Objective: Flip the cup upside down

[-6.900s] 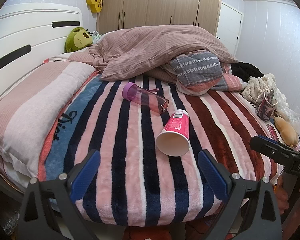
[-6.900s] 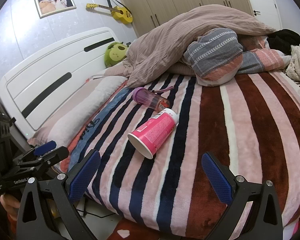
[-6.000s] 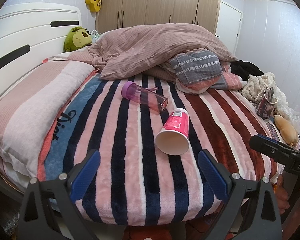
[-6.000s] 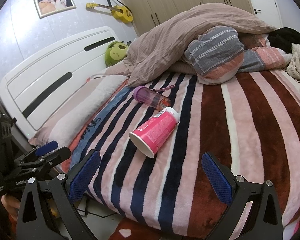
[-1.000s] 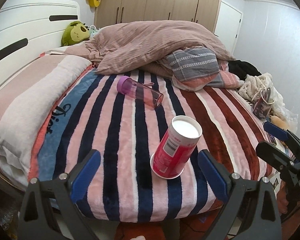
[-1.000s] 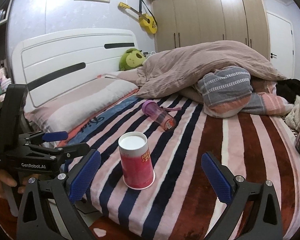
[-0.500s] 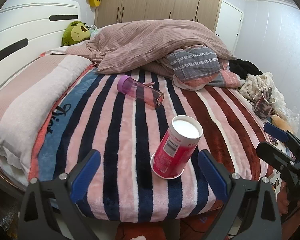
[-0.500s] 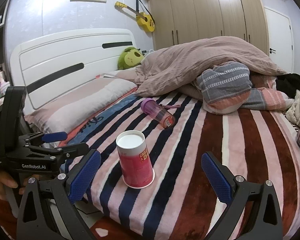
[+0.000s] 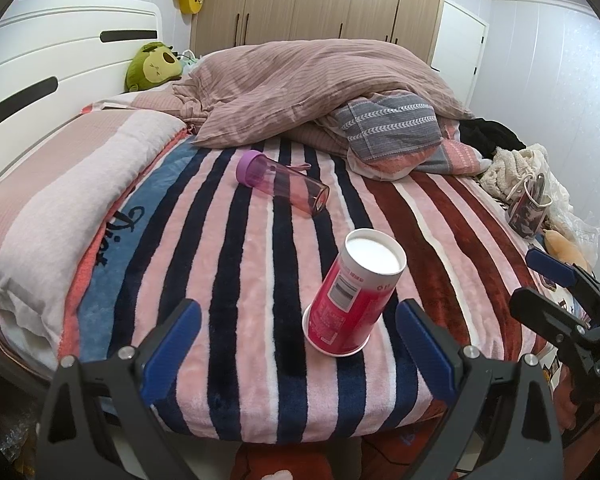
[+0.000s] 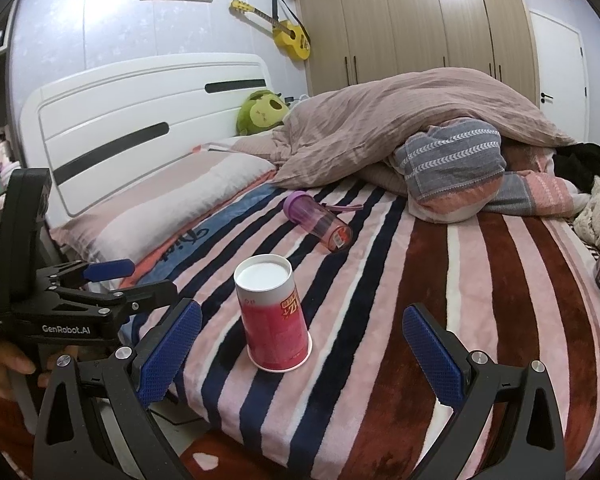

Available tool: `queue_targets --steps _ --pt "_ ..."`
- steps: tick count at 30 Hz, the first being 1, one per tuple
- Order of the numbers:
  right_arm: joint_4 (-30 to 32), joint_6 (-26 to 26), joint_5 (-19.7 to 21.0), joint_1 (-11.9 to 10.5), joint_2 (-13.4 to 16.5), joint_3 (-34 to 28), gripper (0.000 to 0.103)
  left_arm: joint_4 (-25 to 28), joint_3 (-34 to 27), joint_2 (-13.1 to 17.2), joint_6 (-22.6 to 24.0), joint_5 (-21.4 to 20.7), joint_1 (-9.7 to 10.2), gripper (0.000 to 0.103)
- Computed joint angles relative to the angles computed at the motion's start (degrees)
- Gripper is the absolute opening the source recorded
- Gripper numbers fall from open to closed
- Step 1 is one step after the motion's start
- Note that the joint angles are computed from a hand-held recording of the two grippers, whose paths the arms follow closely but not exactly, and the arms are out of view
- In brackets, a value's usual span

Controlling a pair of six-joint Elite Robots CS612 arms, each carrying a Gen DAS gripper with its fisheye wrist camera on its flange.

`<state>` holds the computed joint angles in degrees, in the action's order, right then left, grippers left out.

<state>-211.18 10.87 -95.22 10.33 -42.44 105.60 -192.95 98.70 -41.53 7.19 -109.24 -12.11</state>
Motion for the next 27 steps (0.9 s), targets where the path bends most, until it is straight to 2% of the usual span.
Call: queue_targets --steps 27 --pt "0.94 0.94 0.69 -0.32 -0.1 0.2 0.101 0.05 0.01 -0.01 0.11 -0.07 0.08 0.097"
